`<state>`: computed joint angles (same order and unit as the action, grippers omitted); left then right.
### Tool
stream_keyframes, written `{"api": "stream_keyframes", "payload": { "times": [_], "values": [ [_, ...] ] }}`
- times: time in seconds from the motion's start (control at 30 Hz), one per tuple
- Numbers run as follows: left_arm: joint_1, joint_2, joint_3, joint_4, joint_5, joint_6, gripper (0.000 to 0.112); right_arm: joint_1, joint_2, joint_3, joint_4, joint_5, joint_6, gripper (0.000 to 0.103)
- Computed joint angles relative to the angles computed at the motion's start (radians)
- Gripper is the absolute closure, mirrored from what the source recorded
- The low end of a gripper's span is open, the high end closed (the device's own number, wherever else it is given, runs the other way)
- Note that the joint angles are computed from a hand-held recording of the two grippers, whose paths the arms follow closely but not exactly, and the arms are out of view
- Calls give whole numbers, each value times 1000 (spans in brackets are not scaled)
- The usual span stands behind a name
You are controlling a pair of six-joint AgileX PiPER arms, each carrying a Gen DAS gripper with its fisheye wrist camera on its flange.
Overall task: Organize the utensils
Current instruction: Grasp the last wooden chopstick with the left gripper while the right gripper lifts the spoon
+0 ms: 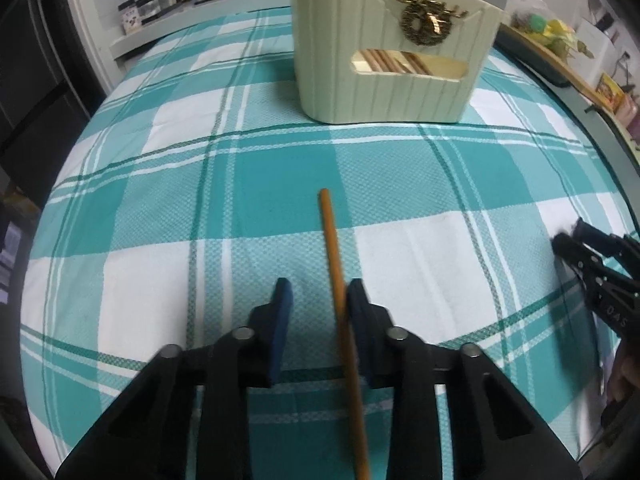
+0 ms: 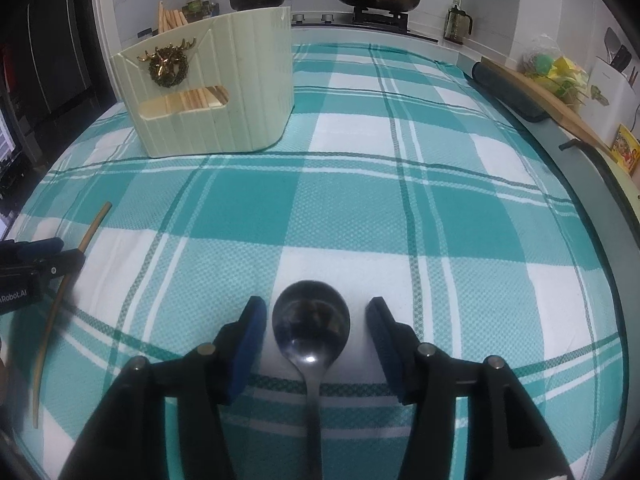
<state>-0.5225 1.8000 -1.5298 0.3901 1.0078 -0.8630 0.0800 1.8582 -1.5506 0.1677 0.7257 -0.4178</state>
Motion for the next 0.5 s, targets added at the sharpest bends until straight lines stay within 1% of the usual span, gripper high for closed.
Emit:
{"api": "stream_keyframes", "payload": {
  "times": [0.03, 0.07, 0.13, 0.23, 0.3, 0.4, 0.5],
  "values": [
    [-11, 7, -10, 9, 8, -2, 104, -1, -6, 14, -1, -19, -5, 63],
    [-21, 14, -19, 24, 20, -13, 105, -5, -11, 22, 9, -28, -17, 68],
    [-15, 3, -7, 15, 5, -32, 107, -19, -10, 18, 43, -18, -41, 67],
    [11, -52, 56, -29, -58, -50, 108, -43, -20, 16, 91, 6, -75, 67],
    [8, -100, 93, -8, -81, -85, 108, -61, -49, 36, 136, 9, -115, 67],
    [-2, -172, 128, 17, -96, -123, 108, -88, -105, 67, 216, 22, -191, 67],
    [-27, -230, 133, 61, -79, -164, 108, -107, -153, 84, 285, 49, -255, 67]
  ]
}}
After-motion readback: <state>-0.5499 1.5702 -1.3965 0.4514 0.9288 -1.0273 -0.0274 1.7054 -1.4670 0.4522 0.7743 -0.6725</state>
